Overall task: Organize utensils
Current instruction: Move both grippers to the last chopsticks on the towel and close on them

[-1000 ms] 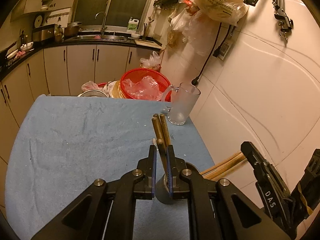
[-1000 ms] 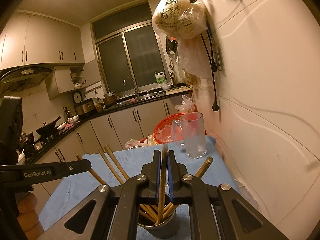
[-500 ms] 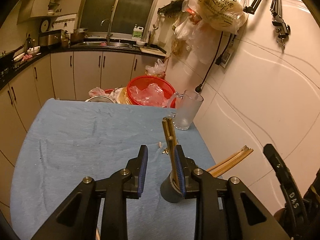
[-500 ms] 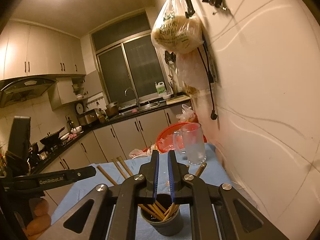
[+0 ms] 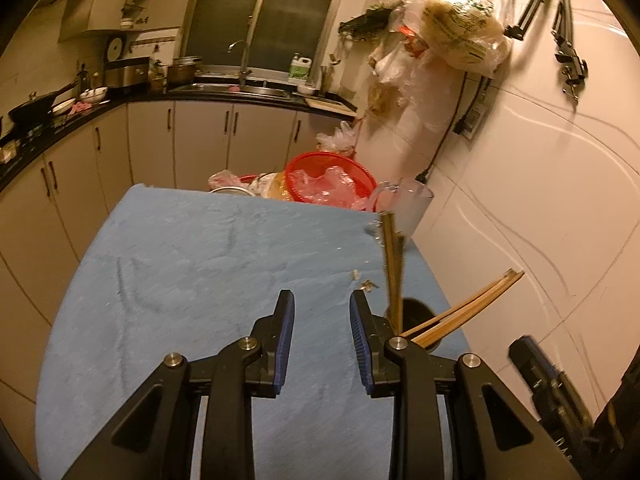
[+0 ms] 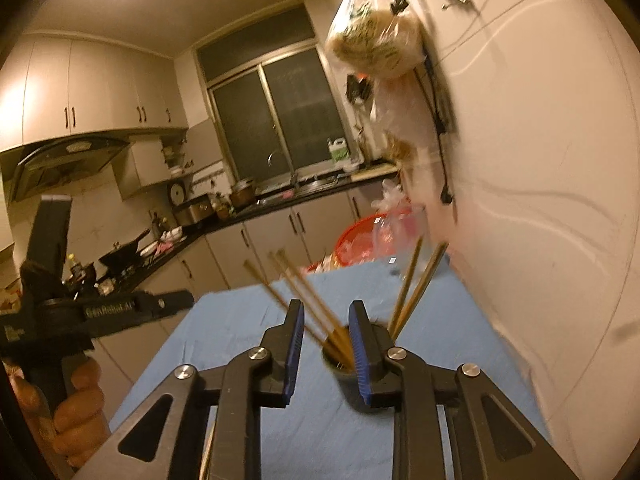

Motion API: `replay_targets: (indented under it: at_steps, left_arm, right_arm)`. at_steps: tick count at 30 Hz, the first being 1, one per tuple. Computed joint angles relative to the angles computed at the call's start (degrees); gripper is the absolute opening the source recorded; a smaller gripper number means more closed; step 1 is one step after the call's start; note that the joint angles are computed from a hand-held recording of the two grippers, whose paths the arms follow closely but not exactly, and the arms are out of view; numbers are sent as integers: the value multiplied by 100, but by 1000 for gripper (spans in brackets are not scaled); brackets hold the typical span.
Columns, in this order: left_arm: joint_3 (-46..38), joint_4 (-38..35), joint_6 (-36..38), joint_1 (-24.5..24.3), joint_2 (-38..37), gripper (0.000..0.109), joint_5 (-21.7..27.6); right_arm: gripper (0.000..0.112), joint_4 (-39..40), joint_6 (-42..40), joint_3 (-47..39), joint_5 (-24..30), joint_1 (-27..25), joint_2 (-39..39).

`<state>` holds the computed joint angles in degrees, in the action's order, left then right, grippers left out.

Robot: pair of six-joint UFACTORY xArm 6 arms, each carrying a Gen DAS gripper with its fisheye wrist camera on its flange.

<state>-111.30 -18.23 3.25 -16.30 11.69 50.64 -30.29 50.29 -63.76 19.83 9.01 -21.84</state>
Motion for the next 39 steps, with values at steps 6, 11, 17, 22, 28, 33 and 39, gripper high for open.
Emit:
replay_targets:
  at_steps: [6, 11, 17, 22, 28, 33, 39]
  left_arm:
    - [1010, -113, 141, 335, -526, 37, -254]
    - [1990, -89, 92, 756, -855, 37, -239]
    - [2383, -195, -25, 1176, -759, 37, 153]
    - [2182, -428, 182, 1083, -511, 37, 518]
    - [1773, 163, -110, 679, -102, 37, 838]
    - [1835, 904, -438, 477, -114, 18, 661]
    - [2035, 974, -448, 798, -327, 10, 877]
  right_arm:
    - [26, 215, -139, 135, 84, 416, 300]
    - [26, 686, -466, 168, 206, 643, 720]
    - [26, 1450, -963, 127, 168, 710, 1255]
    - [26, 2109, -1393, 166, 119, 681, 1472]
    - [26, 2197, -1527, 108, 189, 646, 1488]
    - [26, 2516, -1921, -57, 424, 697, 1463]
    - [26, 3649, -3200, -1316, 1456, 837, 2160]
